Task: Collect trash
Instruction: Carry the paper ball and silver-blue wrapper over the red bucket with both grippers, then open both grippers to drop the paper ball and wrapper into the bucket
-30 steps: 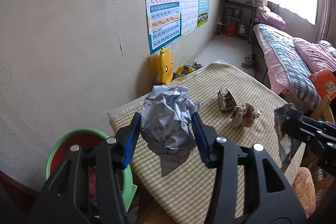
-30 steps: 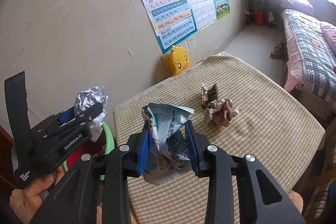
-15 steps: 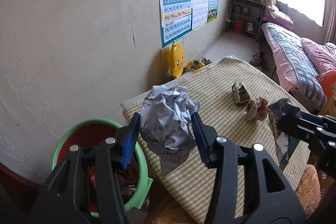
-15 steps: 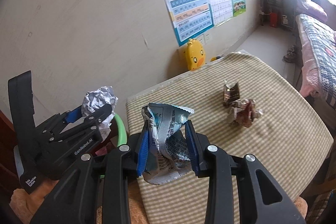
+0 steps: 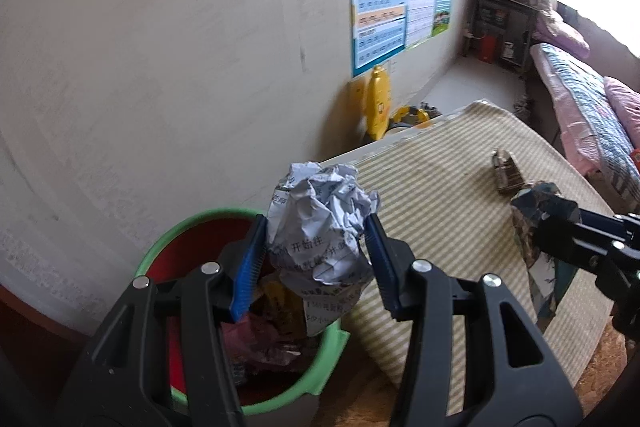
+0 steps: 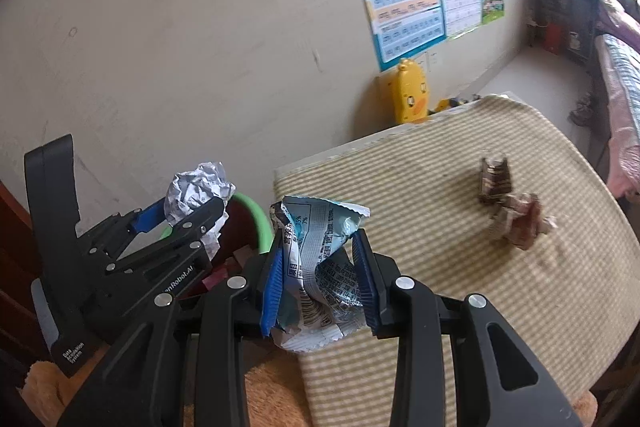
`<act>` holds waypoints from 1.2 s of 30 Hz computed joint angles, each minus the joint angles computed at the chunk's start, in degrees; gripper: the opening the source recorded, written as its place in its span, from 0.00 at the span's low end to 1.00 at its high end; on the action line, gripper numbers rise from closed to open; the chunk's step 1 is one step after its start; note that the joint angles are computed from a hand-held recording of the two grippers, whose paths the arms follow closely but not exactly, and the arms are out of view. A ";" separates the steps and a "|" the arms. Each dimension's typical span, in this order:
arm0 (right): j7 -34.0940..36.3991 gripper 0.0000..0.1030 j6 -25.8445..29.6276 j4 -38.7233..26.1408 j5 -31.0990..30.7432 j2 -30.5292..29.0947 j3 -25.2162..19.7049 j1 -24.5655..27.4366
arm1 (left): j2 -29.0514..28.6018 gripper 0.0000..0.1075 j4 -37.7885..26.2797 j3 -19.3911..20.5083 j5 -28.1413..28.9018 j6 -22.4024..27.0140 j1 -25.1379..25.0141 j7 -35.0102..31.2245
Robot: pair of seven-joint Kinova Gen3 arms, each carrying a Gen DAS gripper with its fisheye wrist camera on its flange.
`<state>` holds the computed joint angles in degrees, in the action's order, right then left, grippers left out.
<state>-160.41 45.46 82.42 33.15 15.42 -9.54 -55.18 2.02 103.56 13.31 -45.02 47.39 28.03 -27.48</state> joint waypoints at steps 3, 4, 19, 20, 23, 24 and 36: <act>2.60 0.31 -0.38 -2.35 -1.23 2.27 -0.38 0.12 | -0.48 0.44 1.20 -0.62 0.29 0.74 -0.88 0.20; 4.12 0.31 -0.55 -3.38 -2.27 3.28 -0.58 0.32 | -0.60 0.44 1.57 -0.73 0.41 0.81 -1.21 0.21; 23.34 0.32 1.18 -17.86 -16.80 14.60 0.98 0.45 | -2.35 0.44 7.46 -3.07 7.11 -0.80 -8.39 -1.98; 24.66 0.32 1.21 -19.31 -17.95 15.56 0.88 0.86 | -2.54 0.44 7.79 -3.15 7.47 -0.83 -8.83 -2.14; 27.20 0.32 1.59 -22.43 -20.23 17.27 1.45 0.88 | -3.17 0.44 8.92 -3.52 8.65 -1.33 -10.29 -2.77; 27.84 0.32 1.74 -23.28 -20.76 17.74 1.66 0.73 | -3.42 0.44 9.24 -3.64 9.13 -1.55 -10.79 -3.09; 31.59 0.32 4.24 -29.02 -25.50 22.09 2.90 -0.37 | -4.24 0.44 11.73 -4.13 13.38 -3.28 -15.19 -6.05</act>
